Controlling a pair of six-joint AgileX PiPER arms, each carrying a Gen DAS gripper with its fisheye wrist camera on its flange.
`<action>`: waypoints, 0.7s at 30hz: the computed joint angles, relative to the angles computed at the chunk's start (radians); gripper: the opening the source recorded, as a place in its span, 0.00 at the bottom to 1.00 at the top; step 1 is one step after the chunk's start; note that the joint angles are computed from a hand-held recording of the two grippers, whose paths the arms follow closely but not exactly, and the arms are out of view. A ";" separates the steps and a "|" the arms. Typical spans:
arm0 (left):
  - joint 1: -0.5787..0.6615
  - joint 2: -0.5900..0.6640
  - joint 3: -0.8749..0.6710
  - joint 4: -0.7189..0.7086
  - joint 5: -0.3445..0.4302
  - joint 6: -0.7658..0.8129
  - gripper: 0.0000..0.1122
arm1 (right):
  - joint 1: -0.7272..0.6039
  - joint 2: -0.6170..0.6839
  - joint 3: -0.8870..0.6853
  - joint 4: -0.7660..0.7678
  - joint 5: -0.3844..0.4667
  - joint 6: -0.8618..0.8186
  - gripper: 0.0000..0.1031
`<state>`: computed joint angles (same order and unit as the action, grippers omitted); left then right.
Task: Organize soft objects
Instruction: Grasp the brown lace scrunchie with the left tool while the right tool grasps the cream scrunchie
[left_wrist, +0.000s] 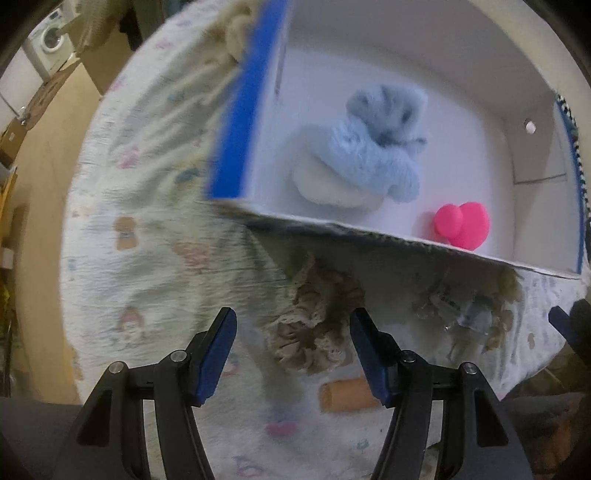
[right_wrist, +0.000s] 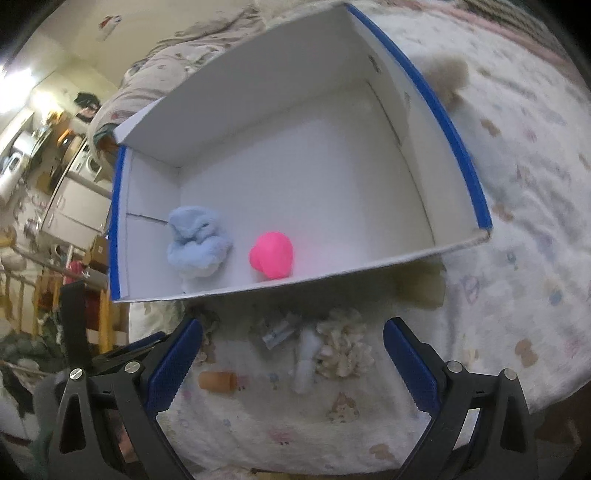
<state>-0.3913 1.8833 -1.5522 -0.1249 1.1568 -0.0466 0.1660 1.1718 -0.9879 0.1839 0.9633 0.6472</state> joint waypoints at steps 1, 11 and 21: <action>-0.013 0.014 -0.006 0.012 0.001 -0.013 0.54 | -0.021 -0.005 0.012 0.018 0.002 -0.011 1.00; -0.046 0.053 -0.037 -0.008 0.015 -0.003 0.08 | -0.231 0.004 0.139 0.235 0.022 -0.155 0.72; -0.030 -0.029 -0.007 -0.021 -0.007 0.005 0.08 | -0.138 0.138 0.119 0.203 0.000 -0.140 0.35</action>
<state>-0.4209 1.8541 -1.5590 -0.1460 1.1493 -0.0413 0.0283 1.3093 -0.8688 0.3870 0.9630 0.5076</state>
